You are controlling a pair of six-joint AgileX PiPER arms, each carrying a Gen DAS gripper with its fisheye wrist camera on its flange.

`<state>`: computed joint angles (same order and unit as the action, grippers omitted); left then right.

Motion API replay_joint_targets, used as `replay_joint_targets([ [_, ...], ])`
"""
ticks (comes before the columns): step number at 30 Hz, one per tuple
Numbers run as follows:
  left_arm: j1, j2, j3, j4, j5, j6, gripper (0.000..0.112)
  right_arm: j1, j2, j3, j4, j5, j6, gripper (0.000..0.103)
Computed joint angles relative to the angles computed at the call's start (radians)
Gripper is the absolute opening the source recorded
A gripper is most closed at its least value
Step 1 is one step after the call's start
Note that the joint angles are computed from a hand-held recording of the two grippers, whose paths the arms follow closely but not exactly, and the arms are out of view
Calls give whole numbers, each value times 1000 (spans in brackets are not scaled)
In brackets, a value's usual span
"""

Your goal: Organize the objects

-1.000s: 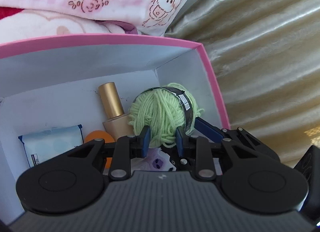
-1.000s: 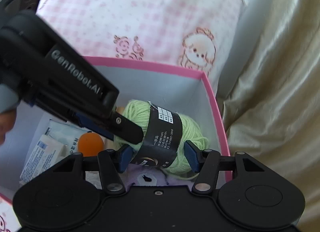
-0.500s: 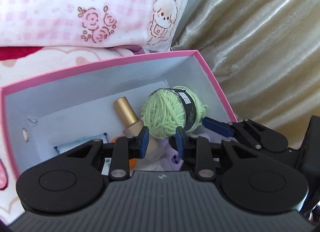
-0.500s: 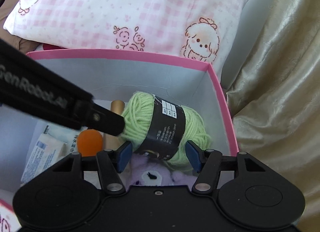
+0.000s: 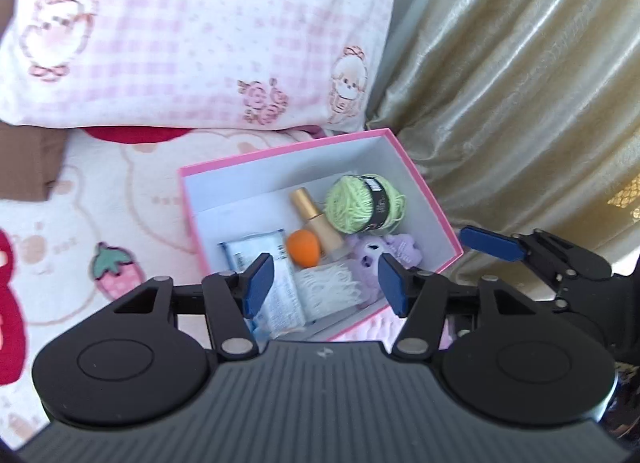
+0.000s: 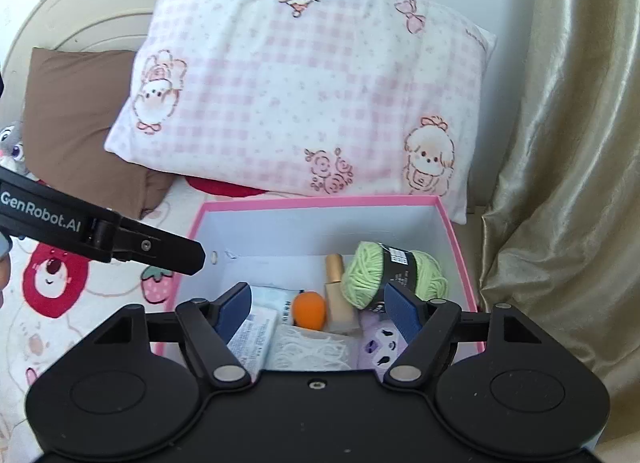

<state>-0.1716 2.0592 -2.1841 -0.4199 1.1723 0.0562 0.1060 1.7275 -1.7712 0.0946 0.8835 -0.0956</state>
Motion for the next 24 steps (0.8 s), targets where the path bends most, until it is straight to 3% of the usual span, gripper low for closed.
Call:
replay_joint_targets([
  [5, 68, -194, 239, -33, -33, 54, 67, 70, -60, -10, -24, 72, 68, 80],
  [12, 152, -382, 476, 11, -45, 65, 72, 200, -167, 69, -114, 77, 192, 83],
  [24, 195, -570, 755, 190, -165, 21, 73, 343, -229, 158, -246, 74, 369, 86],
])
